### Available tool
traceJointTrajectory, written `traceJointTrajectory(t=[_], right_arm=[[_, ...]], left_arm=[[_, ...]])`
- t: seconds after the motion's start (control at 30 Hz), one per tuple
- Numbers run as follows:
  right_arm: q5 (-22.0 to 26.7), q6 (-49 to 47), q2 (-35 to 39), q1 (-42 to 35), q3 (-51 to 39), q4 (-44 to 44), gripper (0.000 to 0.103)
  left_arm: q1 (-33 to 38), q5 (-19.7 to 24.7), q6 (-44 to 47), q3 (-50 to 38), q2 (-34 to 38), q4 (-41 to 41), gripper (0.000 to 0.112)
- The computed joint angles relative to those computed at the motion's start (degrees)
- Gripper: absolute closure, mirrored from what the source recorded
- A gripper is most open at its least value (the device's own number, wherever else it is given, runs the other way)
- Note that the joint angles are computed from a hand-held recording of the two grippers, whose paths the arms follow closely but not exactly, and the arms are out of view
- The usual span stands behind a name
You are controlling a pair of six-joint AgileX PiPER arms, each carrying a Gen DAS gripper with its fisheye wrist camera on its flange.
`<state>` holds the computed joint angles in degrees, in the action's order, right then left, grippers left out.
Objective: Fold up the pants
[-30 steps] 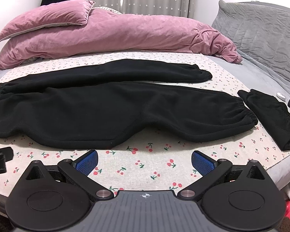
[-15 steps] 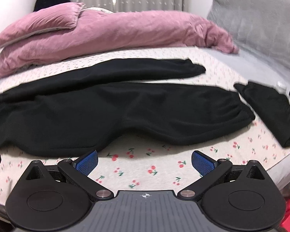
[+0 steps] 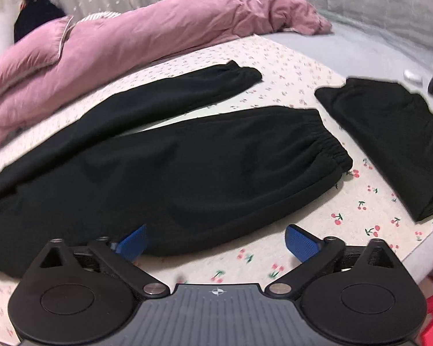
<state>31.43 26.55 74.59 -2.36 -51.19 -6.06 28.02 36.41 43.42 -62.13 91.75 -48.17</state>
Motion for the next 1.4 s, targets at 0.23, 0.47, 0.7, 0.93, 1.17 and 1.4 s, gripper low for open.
traceJointTrajectory(t=[0.23, 0.47, 0.7, 0.93, 1.17, 1.4], right_arm=[[-2.6, -11.6, 3.0, -8.8, 1.5, 16.2, 0.014], [-8.2, -33.5, 6.2, -17.8, 2.9, 42.1, 0.022], [-11.2, -44.1, 8.6, -23.9, 4.4, 59.4, 0.073], [-14.9, -31.0, 4.2, -23.0, 5.8, 40.2, 0.099], [-8.6, -35.0, 0.2, -27.4, 6.0, 38.5, 0.101], [-7.7, -34.6, 2.9, -27.8, 6.8, 34.0, 0.098]], left_arm=[[7.2, 2.1, 4.4, -4.1, 8.9, -19.5, 0.021], [6.3, 4.6, -6.1, -13.3, 16.5, -14.9, 0.086], [6.0, 2.3, -3.9, -13.0, 16.5, -14.8, 0.108], [10.8, 3.7, -0.7, -13.3, 11.8, -12.5, 0.107], [14.4, 8.0, 0.0, -14.2, 10.2, -5.8, 0.106], [12.4, 9.0, -2.2, -16.5, 12.9, 4.3, 0.096]])
